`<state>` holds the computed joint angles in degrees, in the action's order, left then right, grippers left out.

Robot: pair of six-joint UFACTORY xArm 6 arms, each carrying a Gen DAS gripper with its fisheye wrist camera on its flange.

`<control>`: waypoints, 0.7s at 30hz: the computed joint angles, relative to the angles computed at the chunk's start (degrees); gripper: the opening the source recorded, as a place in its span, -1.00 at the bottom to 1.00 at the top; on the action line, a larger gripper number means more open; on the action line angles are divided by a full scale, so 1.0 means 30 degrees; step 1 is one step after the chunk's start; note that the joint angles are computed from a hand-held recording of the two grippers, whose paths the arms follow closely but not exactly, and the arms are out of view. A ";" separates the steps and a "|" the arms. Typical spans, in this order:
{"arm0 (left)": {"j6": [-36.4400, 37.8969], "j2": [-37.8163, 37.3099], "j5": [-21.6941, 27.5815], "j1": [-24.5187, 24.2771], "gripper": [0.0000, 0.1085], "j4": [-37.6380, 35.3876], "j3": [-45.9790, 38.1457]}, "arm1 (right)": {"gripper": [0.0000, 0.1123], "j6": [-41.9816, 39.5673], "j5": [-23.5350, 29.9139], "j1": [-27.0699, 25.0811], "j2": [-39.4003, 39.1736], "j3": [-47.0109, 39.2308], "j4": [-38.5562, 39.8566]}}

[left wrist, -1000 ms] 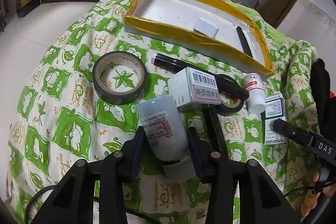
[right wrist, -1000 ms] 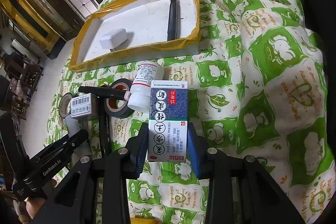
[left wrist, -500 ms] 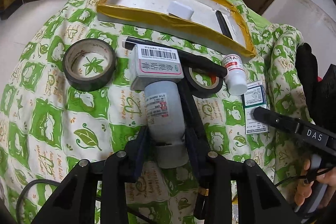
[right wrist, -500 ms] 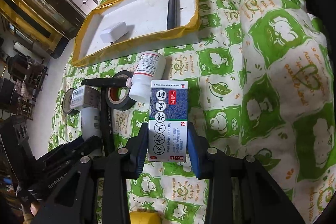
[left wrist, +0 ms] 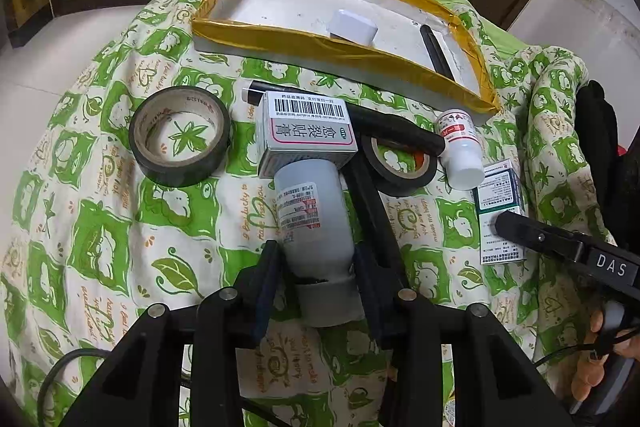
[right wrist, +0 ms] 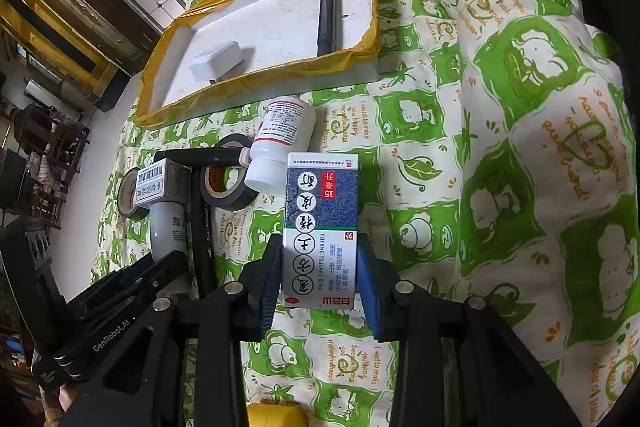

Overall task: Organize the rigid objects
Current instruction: 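Lift the white bottle with the left gripper while the right gripper holds the medicine box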

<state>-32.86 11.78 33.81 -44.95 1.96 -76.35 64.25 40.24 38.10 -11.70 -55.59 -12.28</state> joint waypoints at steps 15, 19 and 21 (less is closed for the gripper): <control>-0.0131 0.0449 0.0115 -0.0021 -0.27 0.0307 -0.0445 | -0.39 -0.0008 -0.0116 -0.0093 0.0072 0.0052 0.0083; -0.0176 0.0376 -0.0016 -0.0116 -0.30 0.0754 -0.0356 | -0.40 0.0055 0.0057 -0.0011 0.0154 -0.0109 -0.0167; -0.0244 0.0333 -0.0096 -0.0176 -0.31 0.1049 -0.0339 | -0.40 0.0299 -0.0024 -0.0004 0.0046 -0.0023 -0.0395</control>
